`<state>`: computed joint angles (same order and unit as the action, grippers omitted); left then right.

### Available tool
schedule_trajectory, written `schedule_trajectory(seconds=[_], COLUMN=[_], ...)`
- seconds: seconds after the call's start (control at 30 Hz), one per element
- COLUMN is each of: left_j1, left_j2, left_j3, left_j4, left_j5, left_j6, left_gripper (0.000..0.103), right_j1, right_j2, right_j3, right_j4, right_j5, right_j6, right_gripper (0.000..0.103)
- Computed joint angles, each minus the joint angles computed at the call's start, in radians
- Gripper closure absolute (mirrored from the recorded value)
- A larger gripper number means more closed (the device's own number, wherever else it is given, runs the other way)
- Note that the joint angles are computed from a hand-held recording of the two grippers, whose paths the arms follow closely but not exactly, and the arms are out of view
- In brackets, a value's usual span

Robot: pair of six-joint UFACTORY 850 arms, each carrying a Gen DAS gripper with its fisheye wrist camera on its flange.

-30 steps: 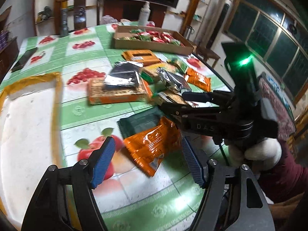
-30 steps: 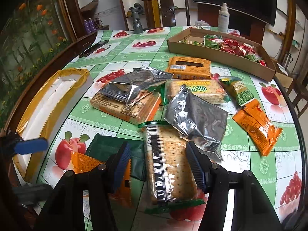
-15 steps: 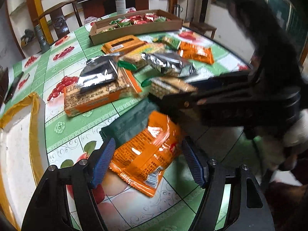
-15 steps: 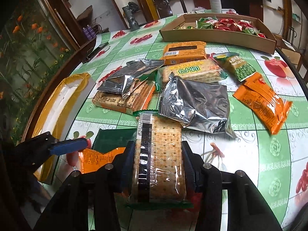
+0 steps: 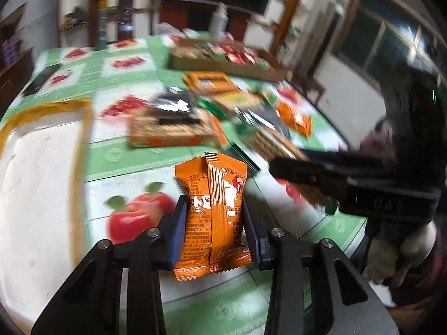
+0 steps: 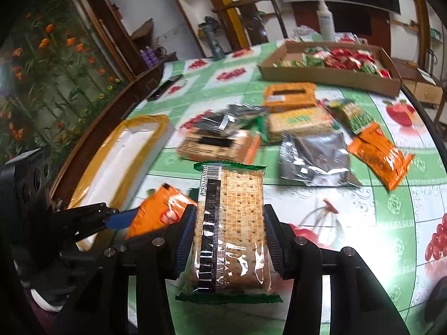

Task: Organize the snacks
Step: 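Carry both packs over the white tray and open both tools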

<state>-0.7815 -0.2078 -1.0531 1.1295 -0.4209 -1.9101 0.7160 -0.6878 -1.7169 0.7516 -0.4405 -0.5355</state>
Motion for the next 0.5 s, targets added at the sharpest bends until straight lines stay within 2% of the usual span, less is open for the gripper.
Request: schedule_trajectory(seconds=[0.13, 0.23, 0.33, 0.4, 0.5], left_j1=[-0.007, -0.012, -0.002, 0.018, 0.043], left_j2=[0.128, 0.217, 0.288, 0.314, 0.336], left_j3=[0.124, 0.21, 0.29, 0.328, 0.377], left_j4=[0.11, 0.05, -0.034, -0.081, -0.103], left_j5=[-0.078, -0.196, -0.301, -0.333, -0.325], left_j6=[-0.245, -0.286, -0.308, -0.317, -0.351], left_gripper=[0.068, 0.068, 0.068, 0.068, 0.067], right_j1=[0.035, 0.061, 0.098, 0.129, 0.178], right_j2=[-0.008, -0.039, -0.112, -0.174, -0.282], right_j3=[-0.046, -0.109, -0.231, -0.333, -0.508], right_j4=[0.012, 0.037, 0.04, 0.021, -0.043], right_j5=[-0.046, -0.105, -0.185, -0.236, -0.307], right_j6=[-0.026, -0.043, -0.026, -0.004, 0.052], right_gripper=[0.054, 0.055, 0.055, 0.055, 0.055])
